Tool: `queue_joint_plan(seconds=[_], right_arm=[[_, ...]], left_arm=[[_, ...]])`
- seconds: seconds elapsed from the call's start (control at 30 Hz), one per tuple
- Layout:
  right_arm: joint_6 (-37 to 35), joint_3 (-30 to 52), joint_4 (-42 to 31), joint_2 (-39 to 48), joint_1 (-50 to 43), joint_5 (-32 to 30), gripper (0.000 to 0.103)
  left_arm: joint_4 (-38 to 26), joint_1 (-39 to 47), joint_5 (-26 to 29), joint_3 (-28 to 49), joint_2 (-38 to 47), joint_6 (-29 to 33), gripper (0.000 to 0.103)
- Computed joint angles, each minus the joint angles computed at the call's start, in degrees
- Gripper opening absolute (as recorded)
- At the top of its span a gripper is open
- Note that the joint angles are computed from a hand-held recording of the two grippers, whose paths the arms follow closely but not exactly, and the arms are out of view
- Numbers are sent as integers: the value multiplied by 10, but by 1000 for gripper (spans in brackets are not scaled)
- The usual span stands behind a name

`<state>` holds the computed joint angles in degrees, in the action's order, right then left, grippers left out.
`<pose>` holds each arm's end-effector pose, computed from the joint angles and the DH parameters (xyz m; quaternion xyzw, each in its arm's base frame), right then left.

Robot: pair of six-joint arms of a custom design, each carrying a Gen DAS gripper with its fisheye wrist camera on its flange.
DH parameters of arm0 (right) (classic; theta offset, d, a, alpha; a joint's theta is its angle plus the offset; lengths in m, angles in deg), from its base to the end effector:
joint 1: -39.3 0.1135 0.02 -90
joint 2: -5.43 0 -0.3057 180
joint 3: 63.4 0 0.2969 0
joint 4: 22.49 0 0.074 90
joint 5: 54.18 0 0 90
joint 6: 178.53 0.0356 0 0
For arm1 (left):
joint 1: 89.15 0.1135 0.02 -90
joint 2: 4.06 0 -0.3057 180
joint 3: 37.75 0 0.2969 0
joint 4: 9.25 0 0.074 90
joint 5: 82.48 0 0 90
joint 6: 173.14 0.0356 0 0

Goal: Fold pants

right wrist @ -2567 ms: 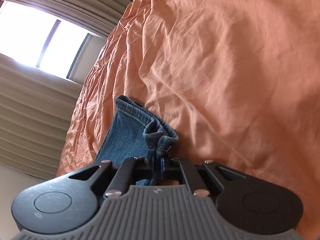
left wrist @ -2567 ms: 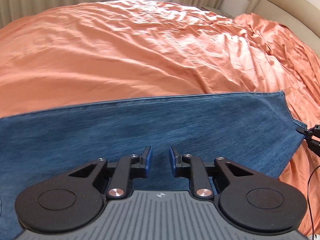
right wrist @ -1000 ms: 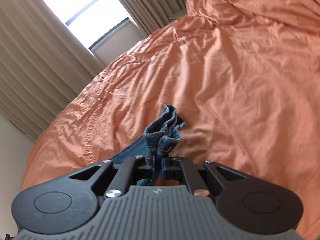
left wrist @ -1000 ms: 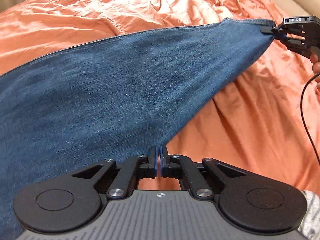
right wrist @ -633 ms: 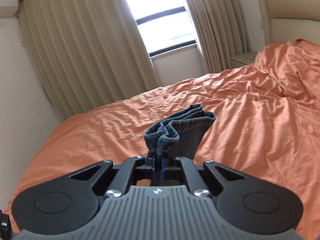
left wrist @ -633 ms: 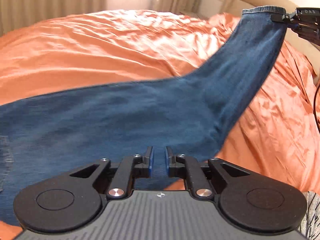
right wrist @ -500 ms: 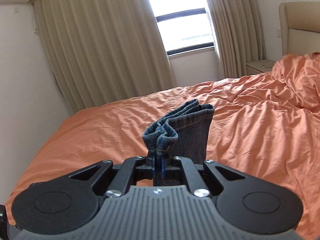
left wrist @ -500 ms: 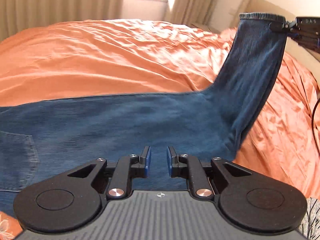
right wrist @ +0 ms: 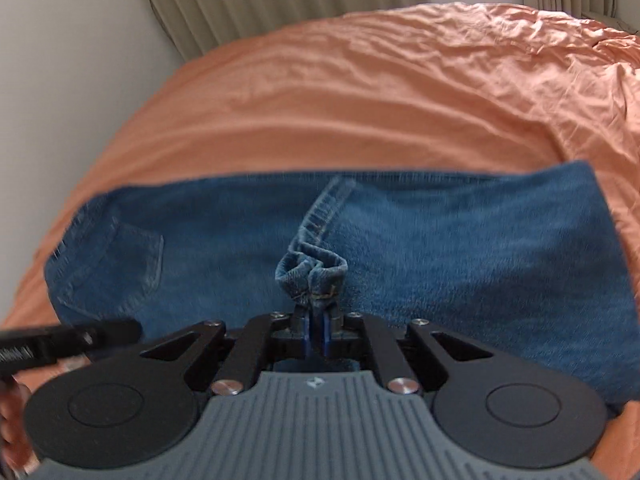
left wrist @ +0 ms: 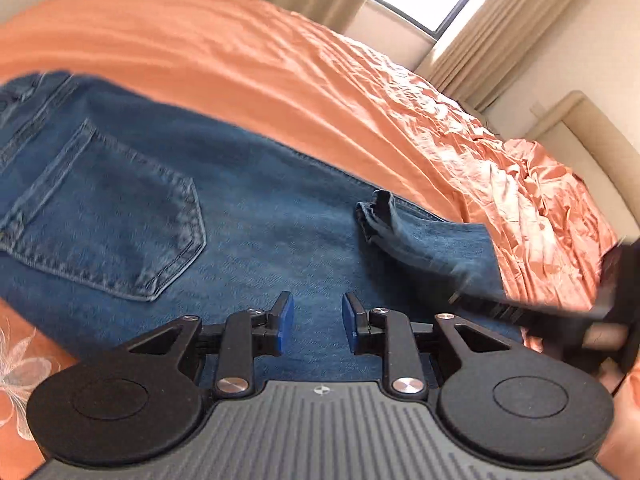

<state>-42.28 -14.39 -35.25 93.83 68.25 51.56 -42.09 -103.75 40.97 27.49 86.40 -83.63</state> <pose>0.2736 0.1403 0.1452 0.1848 0.9197 0.0934 0.3336 0.3298 -0.1062 0.2047 0.1917 0.9040 -0.3089 0.2249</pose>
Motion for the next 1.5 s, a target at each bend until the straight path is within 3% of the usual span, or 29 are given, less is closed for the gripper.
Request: queue_joint_plan(seconds=[0.07, 0.13, 0.27, 0.33, 0.47, 0.57, 0.87, 0.93, 1.0, 1.03, 1.07, 1.13, 1.2, 1.3, 1.5], right_arm=[[6, -10, 27, 32, 0, -9, 6], [9, -19, 47, 32, -8, -21, 8], [3, -29, 53, 0, -40, -74, 37], [-6, -40, 54, -28, -50, -85, 42], [-57, -84, 67, -97, -81, -67, 51], [-116, -121, 55, -144, -112, -27, 51], [-241, -227, 22, -311, -332, -106, 51], [-267, -240, 20, -330, -386, -130, 50], [-295, -248, 12, -346, -435, -153, 39], [-308, -249, 11, -346, -451, -159, 28], [-320, -247, 21, -334, -461, -161, 18], [-338, -243, 43, -314, -478, -178, 15], [-344, -228, 82, -264, -482, -187, 13], [-330, -197, 142, -176, -474, -193, 8], [-297, -111, 204, 2, -455, -176, 3]], left_arm=[[-11, 19, 30, 7, 19, -5, 30], [-14, 22, 51, 20, 38, -23, 43], [4, 3, 80, 45, 75, -62, 47], [26, -15, 81, 54, 88, -80, 51], [105, -52, 79, 70, 129, -132, 53], [154, -77, 60, 88, 171, -158, 55], [189, -119, 33, 152, 267, -161, 54], [190, -125, 8, 151, 261, -156, 20], [236, -133, -16, 117, 226, -140, 10], [251, -136, -16, 102, 208, -133, 9], [269, -140, -14, 87, 184, -122, 8], [287, -148, -33, 67, 147, -101, 8], [264, -154, -58, 78, 140, -86, 8], [226, -164, -116, 109, 176, -63, 8], [206, -175, -152, 139, 236, -50, 8]])
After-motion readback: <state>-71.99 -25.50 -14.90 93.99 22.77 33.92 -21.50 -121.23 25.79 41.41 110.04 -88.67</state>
